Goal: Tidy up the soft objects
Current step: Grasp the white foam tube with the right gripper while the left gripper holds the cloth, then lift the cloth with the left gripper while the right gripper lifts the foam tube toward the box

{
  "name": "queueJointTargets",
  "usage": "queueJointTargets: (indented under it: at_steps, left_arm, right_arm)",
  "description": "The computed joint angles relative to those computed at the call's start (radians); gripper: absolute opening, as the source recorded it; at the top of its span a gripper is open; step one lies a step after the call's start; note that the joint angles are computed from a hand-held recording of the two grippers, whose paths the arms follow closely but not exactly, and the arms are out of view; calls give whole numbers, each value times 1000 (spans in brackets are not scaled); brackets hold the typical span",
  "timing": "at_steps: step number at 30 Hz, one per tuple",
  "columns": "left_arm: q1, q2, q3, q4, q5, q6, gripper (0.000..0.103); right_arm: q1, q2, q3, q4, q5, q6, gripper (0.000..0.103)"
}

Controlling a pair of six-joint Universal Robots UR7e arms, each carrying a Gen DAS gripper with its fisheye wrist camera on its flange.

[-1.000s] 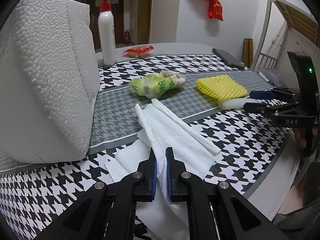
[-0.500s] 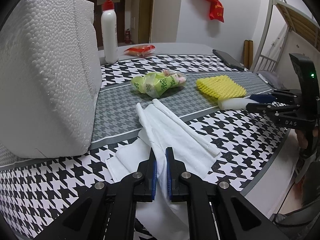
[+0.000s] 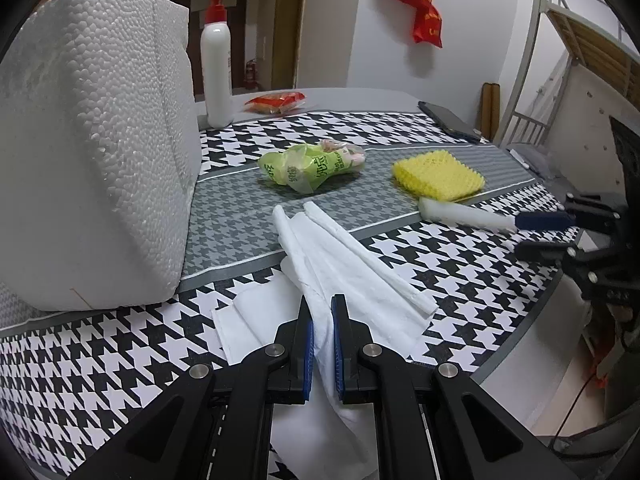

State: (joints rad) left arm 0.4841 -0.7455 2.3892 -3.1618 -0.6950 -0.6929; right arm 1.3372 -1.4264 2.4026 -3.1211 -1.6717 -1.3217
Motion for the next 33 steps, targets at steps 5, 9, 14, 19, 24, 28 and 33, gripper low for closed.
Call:
queueJointTargets:
  at_steps: [5, 9, 14, 19, 24, 28, 33]
  left_arm:
    - [-3, -7, 11, -5, 3, -5, 9]
    - [0, -9, 11, -6, 4, -7, 9]
    - [-1, -11, 14, -6, 11, -17, 9]
    - [4, -12, 13, -14, 2, -8, 9]
    - [5, -15, 13, -7, 1, -17, 9]
    - [4, -13, 12, -9, 2, -17, 9]
    - [-3, -13, 15, -16, 12, -18, 9]
  right_arm:
    - [12, 36, -37, -25, -25, -21, 39]
    - [23, 78, -91, 9, -57, -21, 39]
    - [40, 111, -115, 24, -86, -30, 39]
    - [50, 129, -147, 73, -103, -43, 39]
    - [62, 139, -192, 160, -118, -39, 39]
    - [67, 149, -217, 215, -112, -26, 34]
    - [64, 146, -192, 170, -105, -38, 25]
